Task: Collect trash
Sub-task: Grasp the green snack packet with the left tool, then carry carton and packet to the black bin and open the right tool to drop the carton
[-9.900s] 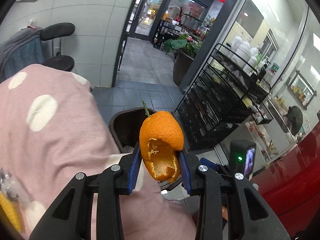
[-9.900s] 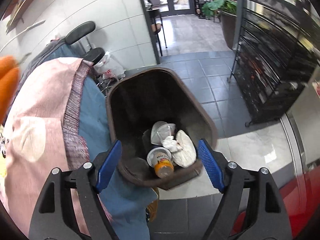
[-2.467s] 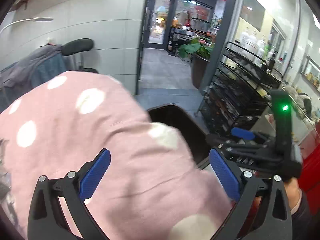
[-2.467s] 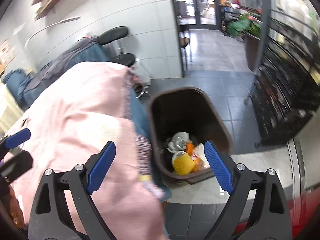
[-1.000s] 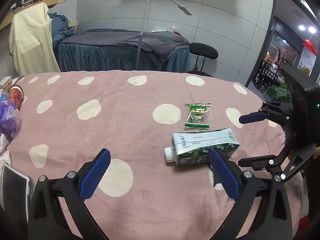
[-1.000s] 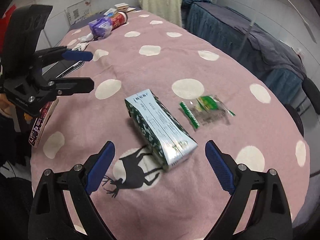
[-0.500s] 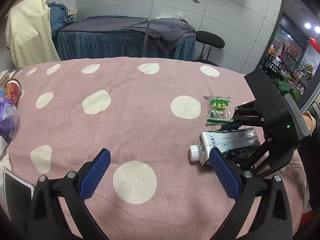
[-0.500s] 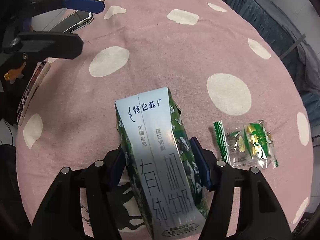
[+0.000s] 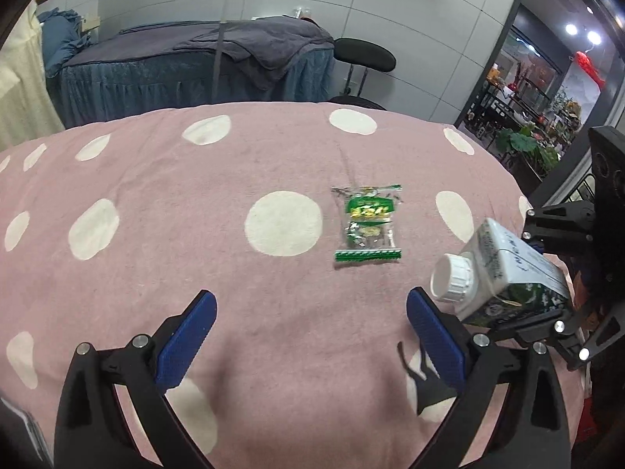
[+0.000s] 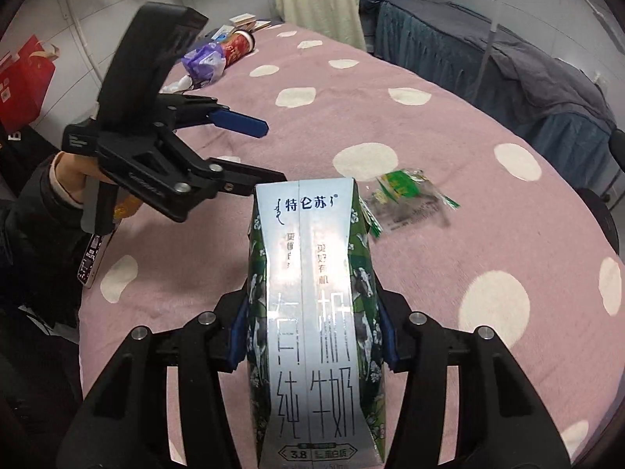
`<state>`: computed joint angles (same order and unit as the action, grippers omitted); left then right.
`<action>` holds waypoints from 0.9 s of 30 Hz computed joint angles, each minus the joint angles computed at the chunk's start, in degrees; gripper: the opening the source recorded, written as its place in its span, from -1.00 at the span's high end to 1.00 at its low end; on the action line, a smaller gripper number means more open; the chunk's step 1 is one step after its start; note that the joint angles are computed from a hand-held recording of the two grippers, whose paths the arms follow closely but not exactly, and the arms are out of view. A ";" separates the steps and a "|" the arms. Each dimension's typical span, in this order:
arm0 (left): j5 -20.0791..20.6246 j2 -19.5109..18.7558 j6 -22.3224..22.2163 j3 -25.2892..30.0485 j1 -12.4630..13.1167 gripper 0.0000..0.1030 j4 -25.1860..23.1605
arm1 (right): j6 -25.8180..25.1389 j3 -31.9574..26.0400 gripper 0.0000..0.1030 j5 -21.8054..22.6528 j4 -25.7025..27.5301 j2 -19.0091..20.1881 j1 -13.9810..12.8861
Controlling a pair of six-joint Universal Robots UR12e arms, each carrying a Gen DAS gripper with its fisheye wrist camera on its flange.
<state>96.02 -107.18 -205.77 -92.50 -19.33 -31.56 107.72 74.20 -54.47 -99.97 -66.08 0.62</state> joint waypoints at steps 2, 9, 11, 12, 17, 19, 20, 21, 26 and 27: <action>-1.37 -1.66 1.39 1.81 -0.14 -0.81 0.74 | 1.51 1.17 -0.01 1.38 -1.32 -0.90 -1.40; -2.07 -7.63 4.70 9.03 -0.61 -0.78 -2.91 | 6.97 5.61 -0.01 3.88 -6.37 -3.59 -4.90; -1.85 -8.93 4.25 10.60 -0.59 -0.61 -4.49 | 8.43 6.97 -0.01 4.46 -8.35 -4.37 -5.55; -1.96 -9.42 3.86 11.19 -0.52 -0.55 -5.07 | 9.13 7.72 -0.01 4.79 -9.50 -4.82 -6.00; -1.04 -10.21 2.78 11.92 -0.77 0.07 -4.78 | 13.19 11.33 -0.01 5.61 -16.14 -6.61 -7.86; -1.79 -9.93 1.24 11.46 -0.78 0.09 -3.59 | 14.66 12.64 -0.01 6.53 -18.32 -7.21 -8.64; -2.13 -9.76 0.48 11.15 -0.82 0.10 -2.87 | 15.57 13.05 -0.01 6.95 -19.13 -7.35 -8.97; -2.13 -9.60 -0.07 10.87 -0.98 0.10 -2.19 | 16.60 13.60 -0.01 7.39 -20.03 -7.51 -9.35; -1.88 -9.27 -1.60 10.44 -2.51 0.11 1.31 | 20.76 15.47 -0.01 8.47 -23.02 -8.16 -10.96; -1.66 -9.30 -1.63 10.55 -3.00 0.11 1.94 | 21.67 15.84 -0.01 8.43 -23.85 -8.22 -11.36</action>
<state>94.36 -116.47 -207.40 -81.95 -22.33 -29.62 129.40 90.04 -46.04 -123.83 -74.30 -10.74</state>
